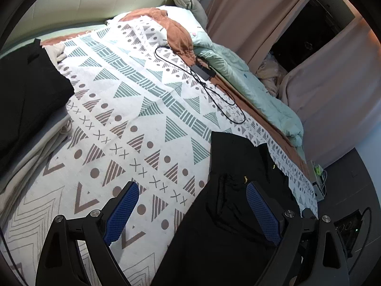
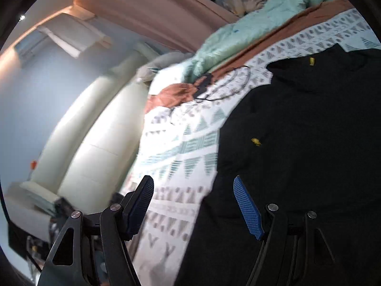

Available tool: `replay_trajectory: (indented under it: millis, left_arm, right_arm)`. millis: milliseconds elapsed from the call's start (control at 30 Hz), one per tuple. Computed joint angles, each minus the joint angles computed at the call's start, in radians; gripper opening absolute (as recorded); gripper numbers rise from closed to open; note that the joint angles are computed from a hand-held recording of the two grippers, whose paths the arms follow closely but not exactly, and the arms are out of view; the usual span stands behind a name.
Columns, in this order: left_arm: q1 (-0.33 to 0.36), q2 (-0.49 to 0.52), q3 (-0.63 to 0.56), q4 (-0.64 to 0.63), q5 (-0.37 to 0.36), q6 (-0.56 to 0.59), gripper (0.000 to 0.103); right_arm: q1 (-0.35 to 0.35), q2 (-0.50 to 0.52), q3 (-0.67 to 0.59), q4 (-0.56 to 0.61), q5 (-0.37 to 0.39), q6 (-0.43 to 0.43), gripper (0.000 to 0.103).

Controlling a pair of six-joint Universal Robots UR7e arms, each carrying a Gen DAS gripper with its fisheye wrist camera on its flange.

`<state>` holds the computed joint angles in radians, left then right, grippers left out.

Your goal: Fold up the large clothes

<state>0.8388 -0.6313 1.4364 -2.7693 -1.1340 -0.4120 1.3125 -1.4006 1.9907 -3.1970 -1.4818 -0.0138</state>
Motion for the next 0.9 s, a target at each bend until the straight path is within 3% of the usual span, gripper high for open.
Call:
replay_trajectory:
  millis: [200,433,567,633,700,800,900]
  left_arm:
    - [-0.037,-0.019,0.055,-0.047,0.060,0.026,0.092]
    - [-0.066,-0.043,0.193,-0.118,0.067,0.019,0.092]
    - [-0.093,-0.078,0.287,-0.184,0.119,0.031,0.092]
    - [-0.104,-0.102,0.338,-0.218,0.131,0.032,0.092]
    - [-0.115,-0.124,0.380,-0.236,0.142,0.030,0.092]
    - [-0.141,-0.159,0.457,-0.292,0.171,0.039,0.092]
    - [-0.165,-0.186,0.521,-0.323,0.193,0.048,0.092]
  right_arm:
    - [0.030,-0.067,0.052,0.000,-0.149,-0.030,0.071]
    - [0.034,-0.172,0.154,-0.033,-0.236,-0.046,0.071]
    - [0.012,-0.247,0.241,-0.052,-0.279,-0.034,0.071]
    - [0.001,-0.288,0.284,-0.066,-0.302,-0.031,0.075]
    - [-0.012,-0.327,0.322,-0.090,-0.319,-0.033,0.096]
    - [-0.054,-0.409,0.389,-0.106,-0.315,-0.023,0.099]
    - [-0.113,-0.487,0.445,-0.100,-0.263,-0.005,0.099]
